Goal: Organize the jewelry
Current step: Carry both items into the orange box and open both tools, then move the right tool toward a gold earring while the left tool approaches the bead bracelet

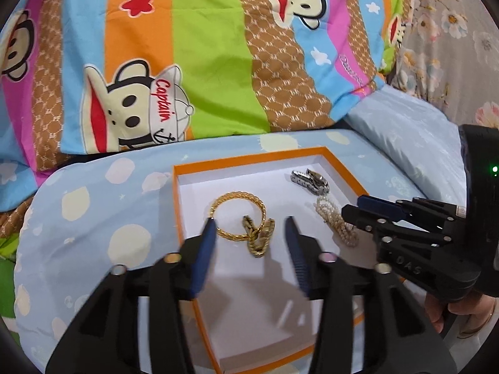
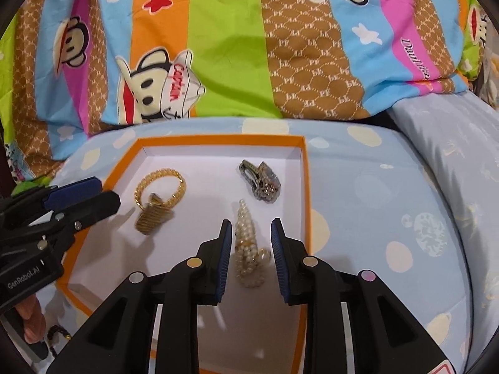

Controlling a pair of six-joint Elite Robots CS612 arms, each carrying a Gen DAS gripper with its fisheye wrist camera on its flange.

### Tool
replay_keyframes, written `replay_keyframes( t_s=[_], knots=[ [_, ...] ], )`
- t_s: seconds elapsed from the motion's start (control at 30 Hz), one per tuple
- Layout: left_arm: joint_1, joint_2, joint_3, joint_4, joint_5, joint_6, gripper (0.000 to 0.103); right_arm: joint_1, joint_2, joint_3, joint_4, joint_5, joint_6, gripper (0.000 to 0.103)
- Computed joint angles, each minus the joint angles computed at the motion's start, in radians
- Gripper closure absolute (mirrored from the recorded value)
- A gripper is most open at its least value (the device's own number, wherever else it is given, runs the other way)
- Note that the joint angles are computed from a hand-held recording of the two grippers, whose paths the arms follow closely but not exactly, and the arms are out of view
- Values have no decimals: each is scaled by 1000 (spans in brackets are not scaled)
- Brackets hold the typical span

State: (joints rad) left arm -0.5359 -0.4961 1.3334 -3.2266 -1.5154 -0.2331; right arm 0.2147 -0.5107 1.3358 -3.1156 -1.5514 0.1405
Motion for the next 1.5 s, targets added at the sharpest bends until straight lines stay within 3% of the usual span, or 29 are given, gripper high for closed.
replay_keyframes(
  t_s=[0.23, 0.33, 0.5, 0.83, 0.93, 1.27, 1.5],
  knots=[
    [15, -67, 108, -101, 20, -69, 51, -9, -73, 127, -137, 21, 47, 76],
    [12, -100, 172, -145, 55, -70, 50, -4, -110, 204, -198, 18, 52, 75],
    [9, -136, 267, -185, 49, -99, 49, 12, -148, 307, -274, -7, 57, 70],
    [-27, -149, 396, -213, 61, -137, 49, 36, -155, 411, -313, -27, 109, 70],
    [-37, -146, 409, -211, 65, -141, 49, 37, -152, 429, -320, 4, 133, 70],
    [-56, -144, 433, -234, 69, -131, 49, 56, -146, 437, -313, 16, 128, 70],
    [-63, -139, 435, -215, 113, -128, 34, 60, -146, 435, -305, 21, 120, 70]
  ],
)
